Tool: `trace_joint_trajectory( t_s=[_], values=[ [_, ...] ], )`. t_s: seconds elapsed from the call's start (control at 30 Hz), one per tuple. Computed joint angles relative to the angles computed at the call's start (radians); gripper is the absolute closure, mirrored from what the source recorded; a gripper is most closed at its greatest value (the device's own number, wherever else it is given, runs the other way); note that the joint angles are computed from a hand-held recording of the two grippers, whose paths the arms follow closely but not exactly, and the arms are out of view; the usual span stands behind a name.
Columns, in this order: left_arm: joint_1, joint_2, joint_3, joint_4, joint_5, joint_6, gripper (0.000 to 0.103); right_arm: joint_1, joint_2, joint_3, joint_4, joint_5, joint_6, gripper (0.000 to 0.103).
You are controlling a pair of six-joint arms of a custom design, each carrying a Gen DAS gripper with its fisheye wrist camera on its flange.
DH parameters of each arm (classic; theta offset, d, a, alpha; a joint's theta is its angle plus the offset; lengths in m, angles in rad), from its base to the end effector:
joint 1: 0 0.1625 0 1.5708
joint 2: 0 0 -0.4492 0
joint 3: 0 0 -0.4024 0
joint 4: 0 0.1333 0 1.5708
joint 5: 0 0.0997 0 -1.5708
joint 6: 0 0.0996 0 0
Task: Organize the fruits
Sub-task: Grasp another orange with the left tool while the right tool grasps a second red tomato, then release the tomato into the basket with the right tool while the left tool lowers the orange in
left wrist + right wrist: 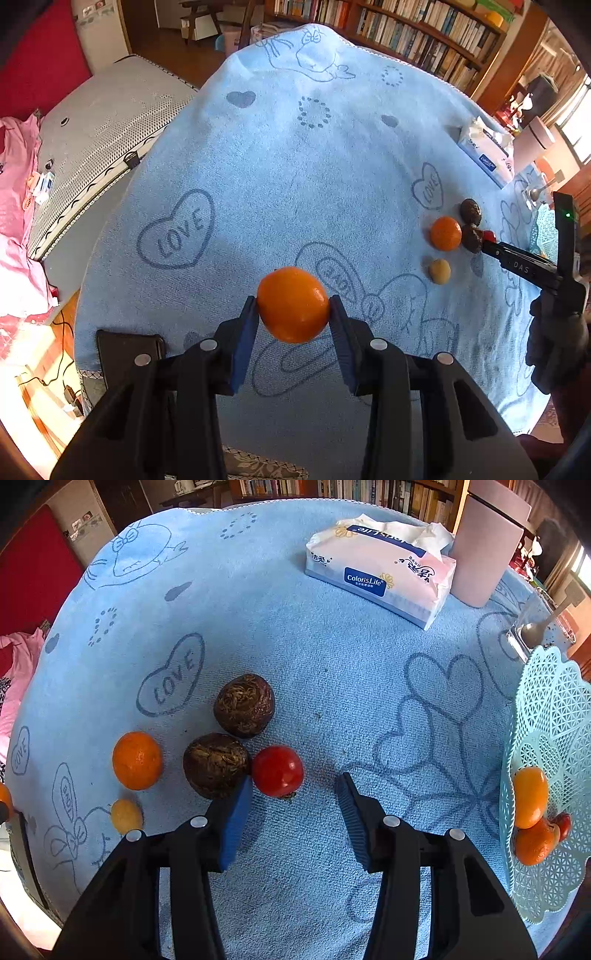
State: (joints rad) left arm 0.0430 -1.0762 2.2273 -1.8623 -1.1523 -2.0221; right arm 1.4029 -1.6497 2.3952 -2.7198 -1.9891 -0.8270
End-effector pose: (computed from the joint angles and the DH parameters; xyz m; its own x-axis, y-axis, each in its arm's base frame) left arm -0.3655 -0.1897 0.0555 -0.7039 -0.4292 -0.5660 -0.0430 0.8211 -0.5691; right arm 0.0268 -0.3977 0.2928 -0.7051 -0.4574 0.5419 -0.5393 0.8421 0.0091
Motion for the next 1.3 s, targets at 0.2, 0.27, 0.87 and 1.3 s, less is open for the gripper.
trace_joint_trajectory(
  t_s=[0.2,0.27,0.87,1.3],
  values=[
    [0.007,0.019,-0.014,-0.018,0.013,0.033,0.064,-0.006,-0.002,-0.021,0.070,0.021,0.015,0.065],
    [0.008,0.027,-0.021,-0.022,0.014,0.042,0.064,-0.010,-0.007,-0.027,0.110,0.032,0.018,0.075],
    [0.078,0.166,-0.151,-0.112,0.076,0.218,0.064,-0.123,-0.304,-0.109,0.398,0.215,0.060,0.076],
    [0.105,0.335,-0.335,-0.178,0.126,0.395,0.064,-0.333,-0.412,-0.246,0.455,0.344,0.011,0.076]
  ],
)
